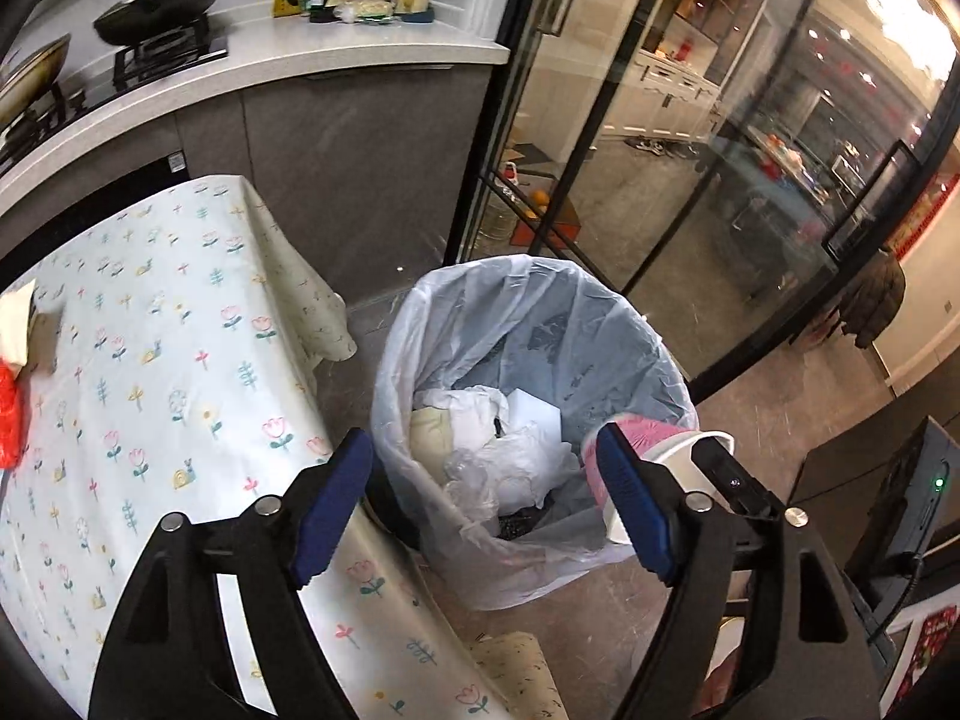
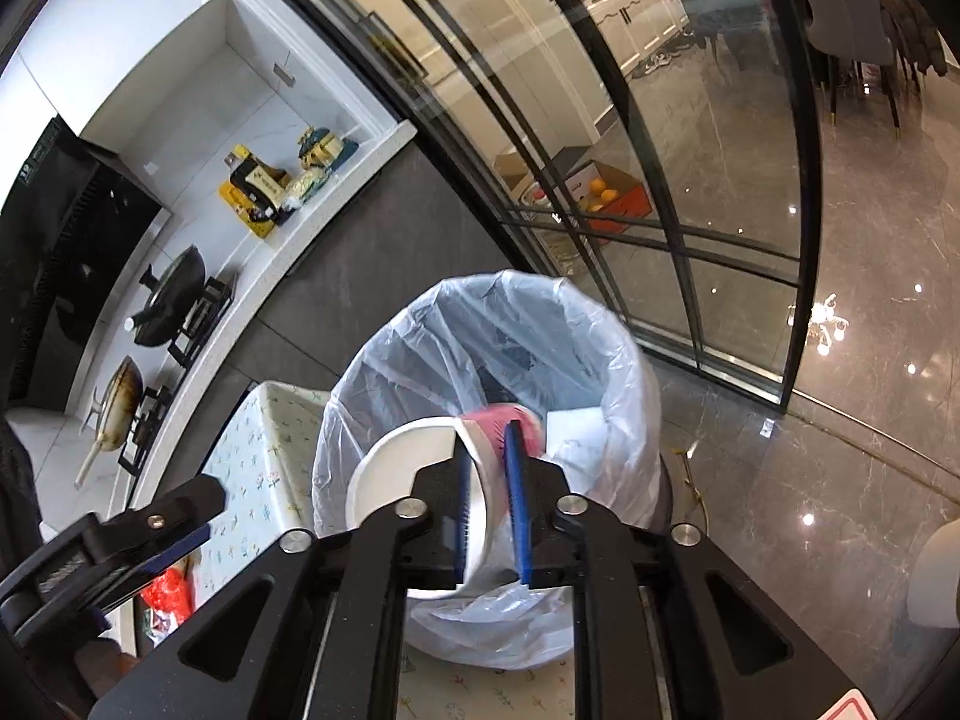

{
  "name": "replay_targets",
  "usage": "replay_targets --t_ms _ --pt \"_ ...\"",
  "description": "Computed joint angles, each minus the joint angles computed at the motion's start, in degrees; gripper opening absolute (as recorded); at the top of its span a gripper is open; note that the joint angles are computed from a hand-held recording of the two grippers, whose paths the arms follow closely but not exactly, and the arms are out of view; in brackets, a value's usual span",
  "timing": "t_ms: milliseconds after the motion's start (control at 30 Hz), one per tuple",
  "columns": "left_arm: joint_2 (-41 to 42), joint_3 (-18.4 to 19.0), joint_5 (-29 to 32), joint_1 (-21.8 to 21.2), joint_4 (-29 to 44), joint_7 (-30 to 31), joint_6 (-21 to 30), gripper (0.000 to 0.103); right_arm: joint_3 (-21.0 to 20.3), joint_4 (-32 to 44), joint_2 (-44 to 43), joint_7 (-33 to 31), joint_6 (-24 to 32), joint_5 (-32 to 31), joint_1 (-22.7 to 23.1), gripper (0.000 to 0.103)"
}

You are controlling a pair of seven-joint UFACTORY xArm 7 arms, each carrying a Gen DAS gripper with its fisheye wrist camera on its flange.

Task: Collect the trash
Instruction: 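Carry the clear bag and pink cup over the bin and open both tools, then move both tools back from the bin to the table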

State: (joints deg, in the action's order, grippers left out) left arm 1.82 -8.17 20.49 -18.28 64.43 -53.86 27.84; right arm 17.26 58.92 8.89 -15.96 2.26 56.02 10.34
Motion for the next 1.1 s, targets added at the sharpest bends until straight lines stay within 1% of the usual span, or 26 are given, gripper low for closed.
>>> replay_targets --t_ms 33,100,133,200,300,433,467,533,667,833,933,1100 --pt "-0.6 0.1 0.3 0.1 -0.7 -0.6 0.0 0.074 0.3 0.1 0.1 -0.3 0.0 0.3 0.0 0.024" --pt "-1.5 0.2 0.7 0.4 -1.8 -1.3 0.4 0.075 0.9 0.2 0.2 -1.1 -0.7 1.2 0.0 0.039" --pt "-2.0 0.1 0.9 0.6 -2.3 -1.7 0.6 0.075 0.6 0.0 0.0 -0.3 -1.2 0.3 0.6 0.040" --pt "-3.0 -0.1 1.5 1.0 -3.4 -2.6 0.9 0.075 0.2 0.0 0.0 1.7 -1.6 -2.0 1.4 0.041" --pt "-4.7 -0.5 2.0 1.6 -5.2 -3.5 0.9 0.075 1.0 0.2 -0.4 1.8 -1.3 -2.2 0.9 0.041" --pt "-7.9 -1.2 2.6 2.8 -8.5 -4.5 0.8 0.075 1.3 -0.9 -2.1 1.7 -1.2 -1.5 1.7 0.041" --pt "-8.9 -1.4 2.6 3.2 -9.4 -4.7 0.8 0.075 1.1 -1.2 -2.7 1.9 -1.2 -1.6 2.3 0.041" --pt "-10.7 -1.6 2.0 3.9 -11.2 -4.9 0.6 0.078 0.0 -2.4 -3.8 4.1 -1.8 -4.2 4.2 0.041" --pt "-15.4 -2.5 1.8 6.0 -15.5 -5.4 0.9 0.078 -0.8 -4.3 -6.2 6.4 -2.5 -6.9 7.3 0.049" --pt "-23.1 -2.8 -1.2 8.1 -22.3 -4.9 1.3 0.079 -1.8 -5.2 -7.9 8.3 -1.8 -9.2 11.4 0.049" --pt "-29.0 -3.2 -2.8 9.7 -26.9 -4.2 2.4 0.079 -2.1 -5.7 -8.7 11.3 -2.1 -12.2 14.0 0.049" --pt "-39.9 -2.0 -6.6 11.9 -34.7 -1.9 5.0 0.080 -2.0 -6.0 -8.7 20.6 -2.0 -22.2 17.3 0.049"
